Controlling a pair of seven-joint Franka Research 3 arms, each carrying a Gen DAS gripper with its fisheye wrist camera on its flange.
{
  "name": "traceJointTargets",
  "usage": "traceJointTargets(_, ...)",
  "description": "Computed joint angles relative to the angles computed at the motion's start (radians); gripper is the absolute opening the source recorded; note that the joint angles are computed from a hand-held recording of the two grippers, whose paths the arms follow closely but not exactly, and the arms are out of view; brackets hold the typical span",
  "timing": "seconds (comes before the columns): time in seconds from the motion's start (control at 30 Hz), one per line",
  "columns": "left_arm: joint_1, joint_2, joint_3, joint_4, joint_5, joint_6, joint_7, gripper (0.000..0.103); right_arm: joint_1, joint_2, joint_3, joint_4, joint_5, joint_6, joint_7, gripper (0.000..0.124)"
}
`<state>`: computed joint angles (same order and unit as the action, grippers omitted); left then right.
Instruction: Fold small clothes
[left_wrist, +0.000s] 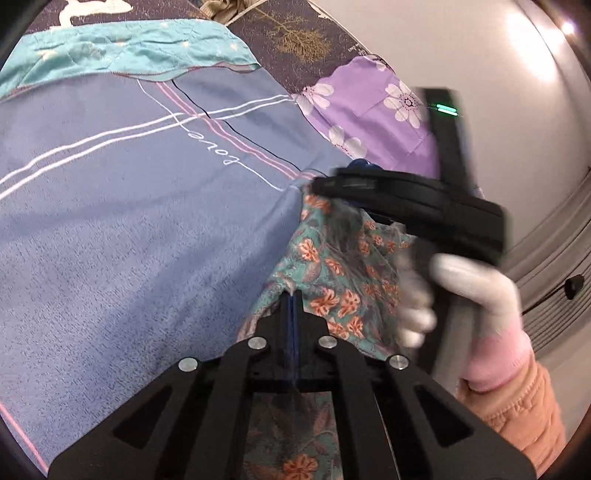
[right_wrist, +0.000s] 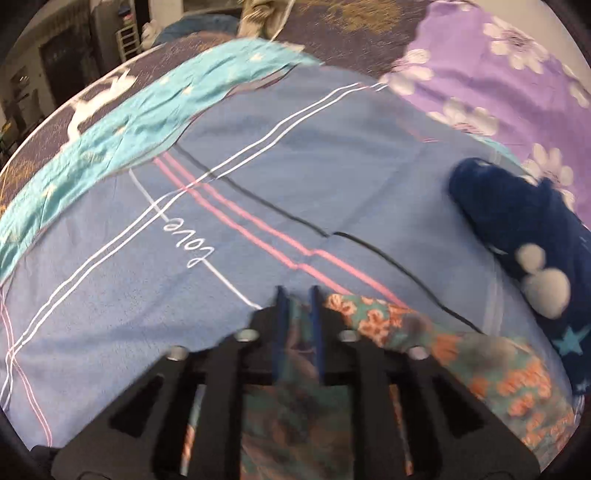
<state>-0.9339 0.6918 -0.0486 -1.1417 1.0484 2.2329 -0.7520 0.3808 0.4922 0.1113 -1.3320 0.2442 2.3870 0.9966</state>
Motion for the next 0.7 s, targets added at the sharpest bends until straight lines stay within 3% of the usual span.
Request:
traceJointTargets(0.07, 0.004, 0.008, -0.005, 0.010, -0.003, 0.014, 0.025, 0.000, -0.073, -0.087, 0.032, -0.093, 0.112, 0.021, -0.066, 0.037)
traceJointTargets(0.13, 0.004, 0.016, -0.006, 0.024, -0.012, 0.015, 0.046, 0.000, -0.155, -0.200, 0.040, -0.206, 0.243, -0.012, -0.159, 0.037)
traceJointTargets(0.23, 0.001, 0.017, -0.005, 0.027, -0.024, 0.012, 0.055, 0.000, -0.250, -0.357, -0.019, -0.371, 0.399, -0.113, -0.276, 0.037)
traceJointTargets(0.33, 0.003, 0.026, -0.009, 0.041, -0.052, 0.005, 0.080, 0.000, -0.292, -0.431, -0.102, -0.485, 0.368, -0.119, -0.234, 0.037)
traceJointTargets(0.4, 0.012, 0.034, -0.013, 0.053, -0.081, -0.002, 0.112, 0.000, -0.273, -0.413, -0.165, -0.530, 0.196, -0.041, -0.068, 0.038)
traceJointTargets(0.43, 0.014, 0.041, -0.014, 0.063, -0.093, -0.008, 0.127, 0.001, -0.285, -0.397, -0.172, -0.551, 0.192, -0.014, -0.059, 0.036)
traceJointTargets(0.5, 0.011, 0.066, -0.016, 0.111, -0.127, -0.045, 0.174, 0.003, -0.340, -0.429, -0.142, -0.597, 0.307, 0.019, -0.177, 0.036)
traceJointTargets(0.57, 0.005, 0.073, -0.010, 0.128, -0.145, -0.065, 0.198, 0.003, -0.333, -0.477, -0.143, -0.645, 0.275, 0.054, -0.183, 0.039)
traceJointTargets(0.63, -0.002, 0.062, 0.001, 0.114, -0.144, -0.059, 0.184, 0.003, -0.348, -0.515, -0.163, -0.649, 0.372, -0.023, -0.234, 0.040)
traceJointTargets(0.7, -0.013, 0.065, -0.003, 0.136, -0.153, -0.090, 0.206, 0.003, -0.376, -0.540, -0.198, -0.646, 0.456, -0.043, -0.254, 0.041)
